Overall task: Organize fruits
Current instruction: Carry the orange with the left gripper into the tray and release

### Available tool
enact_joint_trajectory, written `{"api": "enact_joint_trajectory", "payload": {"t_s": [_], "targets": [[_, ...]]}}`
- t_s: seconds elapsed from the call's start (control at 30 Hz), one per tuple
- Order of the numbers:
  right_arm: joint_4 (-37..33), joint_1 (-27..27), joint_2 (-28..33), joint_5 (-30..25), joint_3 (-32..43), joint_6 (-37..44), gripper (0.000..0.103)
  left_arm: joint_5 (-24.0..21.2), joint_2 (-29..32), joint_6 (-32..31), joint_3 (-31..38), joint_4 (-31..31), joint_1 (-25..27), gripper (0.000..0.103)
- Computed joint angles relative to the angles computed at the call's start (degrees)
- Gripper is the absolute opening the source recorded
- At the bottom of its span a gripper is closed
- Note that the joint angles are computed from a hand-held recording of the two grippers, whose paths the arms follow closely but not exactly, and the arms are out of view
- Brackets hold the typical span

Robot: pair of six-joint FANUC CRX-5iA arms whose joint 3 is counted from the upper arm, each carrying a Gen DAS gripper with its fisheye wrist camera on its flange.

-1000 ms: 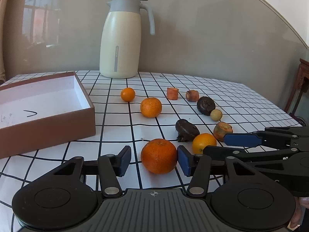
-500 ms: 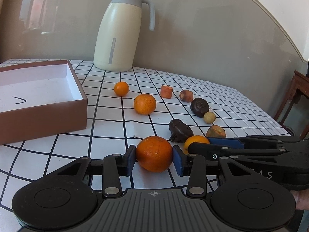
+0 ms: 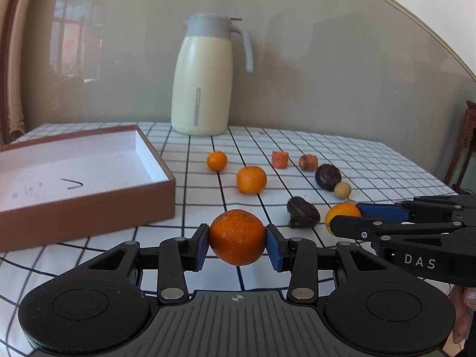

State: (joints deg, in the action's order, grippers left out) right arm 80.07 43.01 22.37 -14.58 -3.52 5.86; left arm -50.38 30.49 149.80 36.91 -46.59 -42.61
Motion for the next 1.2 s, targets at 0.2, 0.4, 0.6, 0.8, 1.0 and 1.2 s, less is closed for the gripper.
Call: {"api": "enact_joint_trajectory", "payload": {"t_s": [0.2, 0.4, 0.6, 0.8, 1.0, 1.2], "targets": [[14.0, -1.6, -0.4, 3.1, 0.1, -11.6, 0.026, -3.3, -4.7, 5.5, -4.1, -6.5, -1.5, 0.041], [25.9, -2.3, 1.3, 6.1, 3.5, -21.5, 0.026, -7.2, -9.8, 11.8, -9.1, -11.8, -2.3, 0.041], [32.6, -1.4, 4.4, 8.0, 8.9, -25.4, 0.026, -11.2, -14.6, 16.9, -14.1, -17.0, -3.2, 0.041], [36.4, -0.4, 8.6, 8.5, 15.7, -26.9, 0.026, -17.9, -17.9, 20.3, -17.7, -21.6, -3.5, 0.041], [17.0, 3.6, 14.3, 5.2, 22.9, -8.5, 0.026, -20.5, -19.8, 21.7, -20.0, -22.5, -2.1, 0.041], [-2.7, 7.2, 20.2, 0.8, 31.4, 11.5, 0.026, -21.2, -19.9, 21.7, -20.5, -22.6, 0.1, 0.041]]}}
